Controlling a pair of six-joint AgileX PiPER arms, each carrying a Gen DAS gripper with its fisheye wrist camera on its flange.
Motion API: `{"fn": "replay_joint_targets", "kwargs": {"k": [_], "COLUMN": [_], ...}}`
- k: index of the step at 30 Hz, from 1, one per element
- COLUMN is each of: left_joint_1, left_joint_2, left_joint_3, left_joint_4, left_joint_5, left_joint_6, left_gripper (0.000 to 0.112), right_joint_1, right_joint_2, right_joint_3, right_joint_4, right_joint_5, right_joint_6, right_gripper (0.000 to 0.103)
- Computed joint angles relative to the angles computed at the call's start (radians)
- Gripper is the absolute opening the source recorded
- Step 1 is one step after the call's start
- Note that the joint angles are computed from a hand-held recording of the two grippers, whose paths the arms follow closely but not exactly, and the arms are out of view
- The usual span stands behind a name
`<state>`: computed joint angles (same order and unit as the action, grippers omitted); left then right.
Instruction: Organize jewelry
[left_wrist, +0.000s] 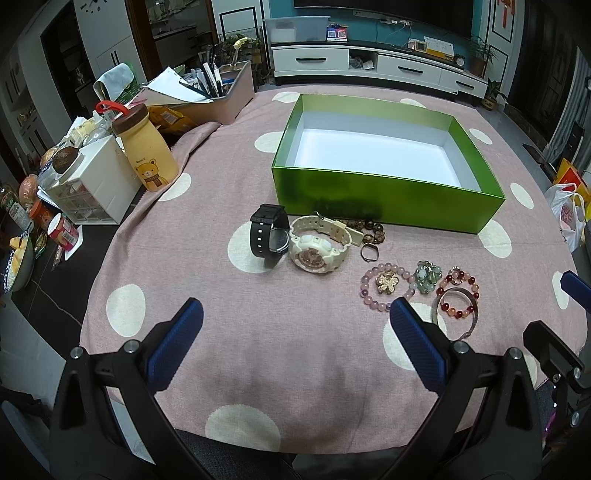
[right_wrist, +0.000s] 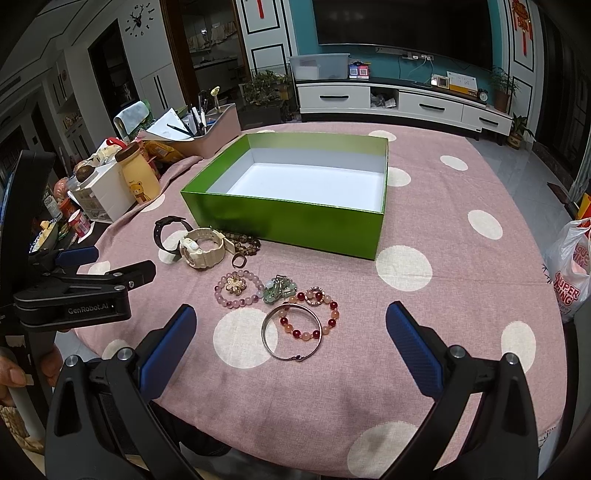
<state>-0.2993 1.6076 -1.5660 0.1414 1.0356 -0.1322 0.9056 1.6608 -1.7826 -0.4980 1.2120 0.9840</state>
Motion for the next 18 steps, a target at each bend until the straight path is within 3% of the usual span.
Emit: {"fn": "replay_joint_targets", "kwargs": {"k": [10,18], "left_joint_1": [-0.007,0.019], "left_joint_2": [-0.008,-0.048], "left_joint_3": [0.005,0.081], "left_joint_4": [-0.019,-0.172], "left_joint_5": [-0.003,-0.061], "left_joint_6": [0.018,0.156], "left_gripper": [0.101,0.101], "right_joint_1": [0.003,-0.061], "right_joint_2": [-0.023,-0.177], "right_joint_3": [0.017,0.204], "right_joint_4": [-0.015,-0.034], "right_joint_5": [-0.009,-0.102], "right_joint_6": [0.022,0.154], "right_gripper": [0.102,0.102]}}
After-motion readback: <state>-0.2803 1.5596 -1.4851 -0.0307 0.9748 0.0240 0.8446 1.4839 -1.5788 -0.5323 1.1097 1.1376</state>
